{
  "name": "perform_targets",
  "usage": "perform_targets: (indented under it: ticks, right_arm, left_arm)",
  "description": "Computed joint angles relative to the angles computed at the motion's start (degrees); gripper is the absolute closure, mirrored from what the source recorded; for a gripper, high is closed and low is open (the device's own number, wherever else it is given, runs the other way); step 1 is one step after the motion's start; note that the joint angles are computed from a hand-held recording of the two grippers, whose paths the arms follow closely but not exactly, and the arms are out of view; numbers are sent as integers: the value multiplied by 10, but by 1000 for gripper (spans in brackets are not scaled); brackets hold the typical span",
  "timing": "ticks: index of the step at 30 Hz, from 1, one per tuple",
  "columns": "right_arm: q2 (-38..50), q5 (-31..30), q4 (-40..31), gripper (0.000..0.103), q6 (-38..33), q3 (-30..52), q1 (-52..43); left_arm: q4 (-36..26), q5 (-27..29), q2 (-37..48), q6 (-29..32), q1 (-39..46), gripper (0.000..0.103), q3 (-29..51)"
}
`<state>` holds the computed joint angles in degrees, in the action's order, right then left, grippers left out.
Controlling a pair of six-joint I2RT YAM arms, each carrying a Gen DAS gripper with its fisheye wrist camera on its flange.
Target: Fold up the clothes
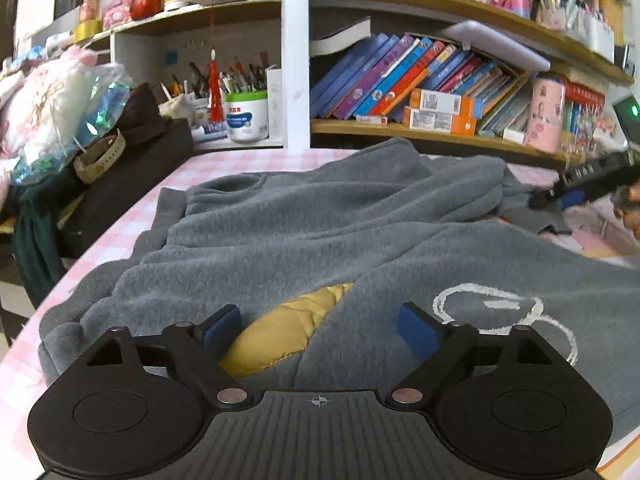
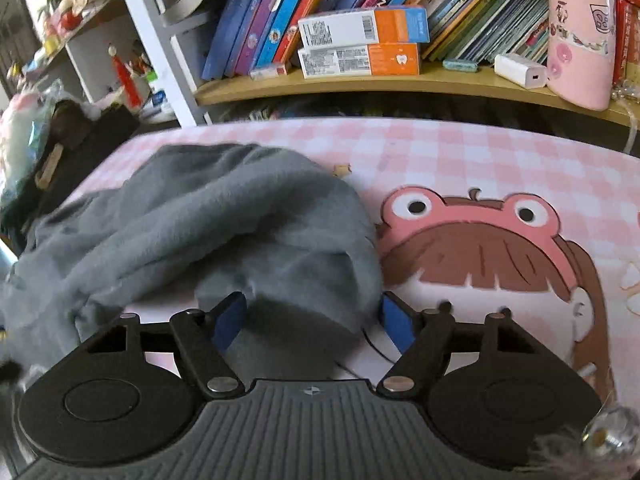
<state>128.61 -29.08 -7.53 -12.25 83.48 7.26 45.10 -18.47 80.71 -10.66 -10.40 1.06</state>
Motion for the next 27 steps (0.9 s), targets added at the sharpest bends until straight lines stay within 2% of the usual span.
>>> perform_targets:
  ticks: [3,5,6,11,13,18,19,21,24,27]
  right_arm:
    - [5,8,23,32,25,0,9]
    - [7,20,29,37,23,2,14]
    - [7,29,33,44,19,2,18]
    - [8,35,62,51,8,-12,19]
    - [7,33,63,61,-3,-14,19]
    - [2,29,16,76,-58,7,17]
    - [-5,43,17,87,-80,5,19]
    - [-22,80,30,89,-131,-5,25]
    - [-54,155,119,91,-215,-46,37]
    - [-78,222,385,91,-325,-154,46]
  left_arm:
    - [-22,-45,6,3,-31,9,13]
    - [-27,-60,8,5,-42,7,16]
    - [-29,-68,10,6,-47,6,18]
    - [-28,-79,9,5,-51,5,16]
    - [-27,-78,9,4,-49,5,16]
    - [-30,-75,10,3,-47,5,18]
    - [-29,-72,9,3,-45,5,17]
    - [-29,-69,8,3,-43,5,16]
    - [-29,-62,6,3,-38,5,15]
    - [-29,-62,4,2,-37,5,14]
